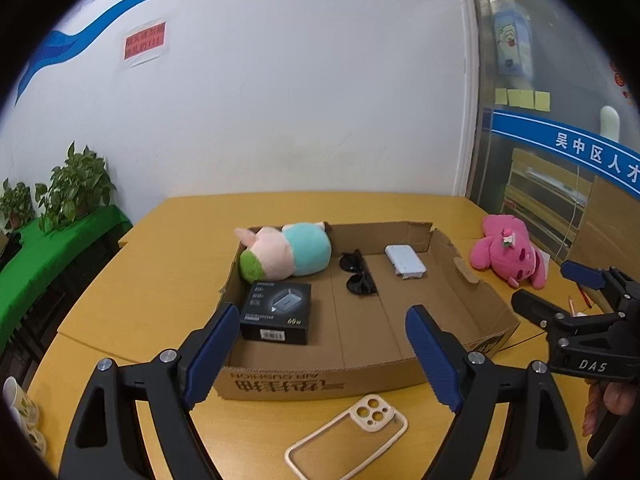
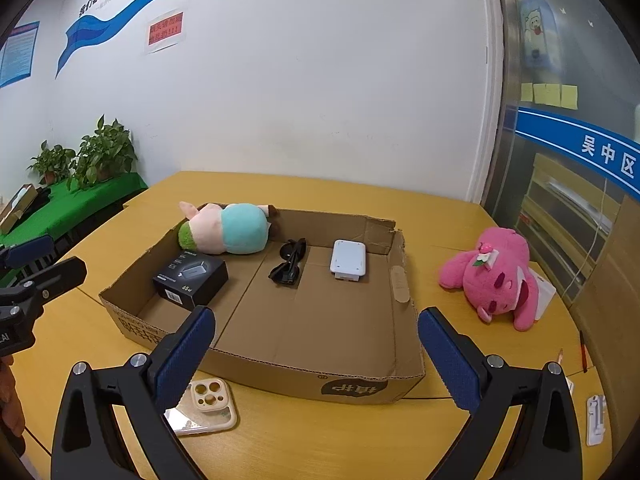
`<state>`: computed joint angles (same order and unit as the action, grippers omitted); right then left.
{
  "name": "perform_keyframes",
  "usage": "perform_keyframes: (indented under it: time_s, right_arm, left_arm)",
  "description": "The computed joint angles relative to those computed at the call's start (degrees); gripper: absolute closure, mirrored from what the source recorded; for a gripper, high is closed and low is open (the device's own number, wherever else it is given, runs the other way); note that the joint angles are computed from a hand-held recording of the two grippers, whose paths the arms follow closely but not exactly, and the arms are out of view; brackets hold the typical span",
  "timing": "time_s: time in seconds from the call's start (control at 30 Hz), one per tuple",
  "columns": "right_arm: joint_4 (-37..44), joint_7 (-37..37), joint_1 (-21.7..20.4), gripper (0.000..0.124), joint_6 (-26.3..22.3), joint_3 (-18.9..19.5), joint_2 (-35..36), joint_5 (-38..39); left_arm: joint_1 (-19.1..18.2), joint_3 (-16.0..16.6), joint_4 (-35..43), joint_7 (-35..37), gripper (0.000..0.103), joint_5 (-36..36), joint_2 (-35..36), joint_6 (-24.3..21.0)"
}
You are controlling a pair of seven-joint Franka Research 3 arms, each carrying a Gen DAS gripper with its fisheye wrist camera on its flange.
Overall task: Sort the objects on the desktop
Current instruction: 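Withdraw the left gripper and move it toward the clear phone case, then grasp the clear phone case's lens end with the right gripper while the left grasps the other end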
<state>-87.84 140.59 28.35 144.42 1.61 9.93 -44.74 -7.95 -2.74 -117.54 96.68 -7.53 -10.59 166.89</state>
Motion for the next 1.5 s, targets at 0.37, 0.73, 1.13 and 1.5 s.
perform_keyframes:
  time_s: [0.37, 0.73, 1.13, 1.5]
  right_arm:
    - [-3.8, -43.5, -7.3, 0.021, 5.4, 9.1, 6.9, 45.4]
    - [5.9, -63.6, -5.5, 0.021, -0.6, 9.5, 17.5, 59.8]
    - [-10.2, -89.9, -5.8, 0.021, -6.2, 11.7, 3.8, 74.6]
    - [3.3, -85.2, -9.6, 0.021, -7.9, 8.8, 15.1, 76.7]
  left_arm:
    - [0.4, 3.9, -1.9, 9.1, 0.018, -12.9, 1.2, -15.0]
    - [8.9, 2.0, 1.1, 18.6, 0.020, -35.0, 8.7, -37.2]
    - [11.0, -1.8, 3.5, 31.0, 0.020, -32.9, 9.6, -43.5]
    - [10.8, -1.4, 3.3, 27.9, 0.019, -33.2, 9.8, -41.8]
